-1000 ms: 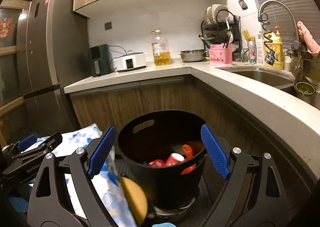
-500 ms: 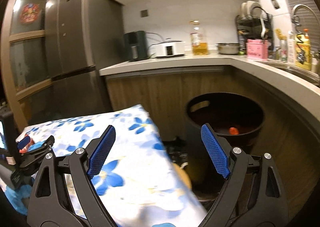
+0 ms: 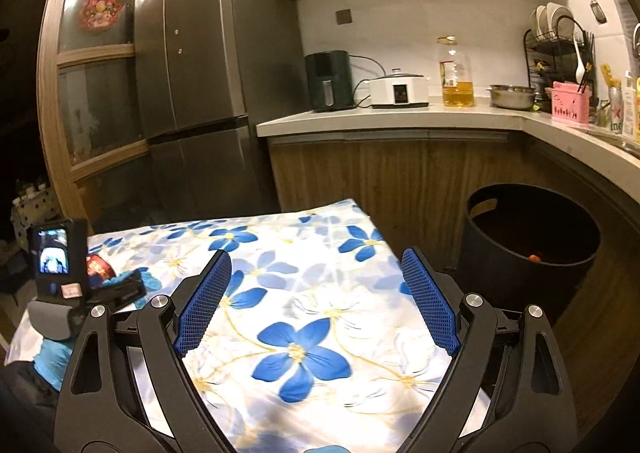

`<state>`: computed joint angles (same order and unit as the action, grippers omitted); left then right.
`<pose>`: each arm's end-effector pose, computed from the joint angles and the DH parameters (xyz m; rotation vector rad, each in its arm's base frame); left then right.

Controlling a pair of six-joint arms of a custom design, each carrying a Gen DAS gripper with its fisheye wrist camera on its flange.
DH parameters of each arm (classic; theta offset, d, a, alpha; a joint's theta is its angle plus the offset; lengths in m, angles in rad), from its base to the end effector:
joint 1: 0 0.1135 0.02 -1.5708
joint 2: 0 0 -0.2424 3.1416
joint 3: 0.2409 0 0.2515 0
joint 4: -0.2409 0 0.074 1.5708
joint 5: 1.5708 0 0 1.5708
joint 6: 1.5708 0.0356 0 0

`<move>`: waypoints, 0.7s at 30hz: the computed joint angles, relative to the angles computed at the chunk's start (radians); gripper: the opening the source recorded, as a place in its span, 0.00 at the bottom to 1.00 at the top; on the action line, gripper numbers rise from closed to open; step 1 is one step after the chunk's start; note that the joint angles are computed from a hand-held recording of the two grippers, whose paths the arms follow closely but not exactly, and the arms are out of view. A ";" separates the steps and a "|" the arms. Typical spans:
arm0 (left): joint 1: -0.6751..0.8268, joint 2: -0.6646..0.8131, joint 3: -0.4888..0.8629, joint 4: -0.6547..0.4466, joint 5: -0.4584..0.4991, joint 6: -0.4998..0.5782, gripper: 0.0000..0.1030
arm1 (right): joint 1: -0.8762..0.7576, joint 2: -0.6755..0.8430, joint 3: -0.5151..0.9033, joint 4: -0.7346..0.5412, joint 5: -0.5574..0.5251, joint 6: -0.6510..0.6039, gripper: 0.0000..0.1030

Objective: Collect trash
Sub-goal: 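Grasp the blue glove with the left tool while the right tool grasps the red paper cup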

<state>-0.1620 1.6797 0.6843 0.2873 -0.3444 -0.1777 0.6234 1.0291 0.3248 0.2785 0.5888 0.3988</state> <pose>0.3091 -0.0383 0.1123 -0.1960 2.2292 0.2088 0.1856 0.1091 0.1660 0.1550 1.9163 0.0958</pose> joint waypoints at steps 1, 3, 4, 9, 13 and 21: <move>0.005 0.014 0.016 -0.020 0.009 -0.003 0.67 | 0.005 0.011 0.004 0.005 0.000 0.001 0.83; 0.014 0.040 0.042 -0.044 0.024 -0.008 0.61 | 0.012 0.027 0.012 0.011 0.002 -0.003 0.83; 0.018 0.050 0.051 -0.055 0.030 -0.011 0.54 | 0.015 0.033 0.016 0.012 0.004 -0.004 0.83; 0.024 0.083 0.082 -0.098 0.038 -0.020 0.17 | 0.019 0.053 0.025 0.017 0.000 -0.003 0.83; 0.022 0.069 0.066 -0.084 0.052 -0.012 0.05 | 0.026 0.074 0.034 0.025 0.000 -0.004 0.83; 0.013 -0.120 -0.091 -0.005 0.120 0.005 0.02 | 0.040 0.124 0.053 0.052 -0.003 -0.008 0.83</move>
